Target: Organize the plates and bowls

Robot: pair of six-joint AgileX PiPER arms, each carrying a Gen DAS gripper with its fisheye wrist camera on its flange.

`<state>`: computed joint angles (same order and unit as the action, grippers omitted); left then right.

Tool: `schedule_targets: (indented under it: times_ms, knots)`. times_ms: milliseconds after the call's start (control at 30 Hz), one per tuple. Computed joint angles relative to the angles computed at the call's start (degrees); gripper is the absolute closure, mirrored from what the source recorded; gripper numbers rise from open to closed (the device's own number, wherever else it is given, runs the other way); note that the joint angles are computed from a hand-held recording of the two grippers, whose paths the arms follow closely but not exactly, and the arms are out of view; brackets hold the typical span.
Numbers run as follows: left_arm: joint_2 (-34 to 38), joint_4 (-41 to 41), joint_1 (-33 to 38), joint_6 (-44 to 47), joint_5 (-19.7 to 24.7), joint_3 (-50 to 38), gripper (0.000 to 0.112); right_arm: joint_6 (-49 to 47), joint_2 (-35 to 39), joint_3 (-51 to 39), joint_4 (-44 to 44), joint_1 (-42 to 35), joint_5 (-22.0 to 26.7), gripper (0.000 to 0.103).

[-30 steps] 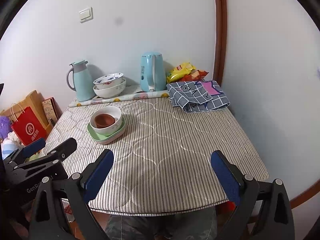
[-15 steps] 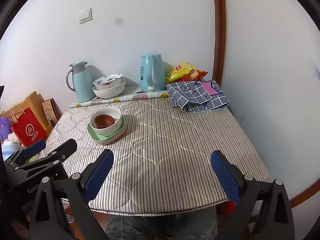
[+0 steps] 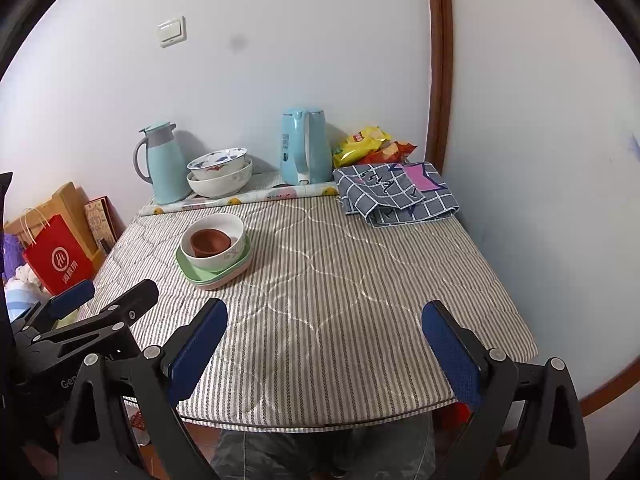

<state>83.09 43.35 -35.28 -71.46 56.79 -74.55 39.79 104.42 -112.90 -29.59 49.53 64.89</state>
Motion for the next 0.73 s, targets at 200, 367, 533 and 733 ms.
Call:
schedule_targets:
  times_ms: [200, 367, 533, 733]
  knots:
    - [-0.1, 0.1, 0.0, 0.0, -0.1, 0.2, 0.017, 0.3, -0.1, 0.2, -0.3, 0.3, 0.0, 0.006]
    - [-0.1, 0.1, 0.0, -0.2, -0.1, 0.3, 0.017, 0.0, -0.1, 0.1, -0.4, 0.4, -0.1, 0.006]
    - [-0.2, 0.1, 0.0, -0.3, 0.0, 0.3, 0.017, -0.3, 0.0, -0.1, -0.2, 0.3, 0.0, 0.006]
    - [-0.4, 0.6, 0.1, -0.3, 0.3, 0.2, 0.017, -0.5, 0.1, -0.2, -0.1, 0.2, -0.1, 0.006]
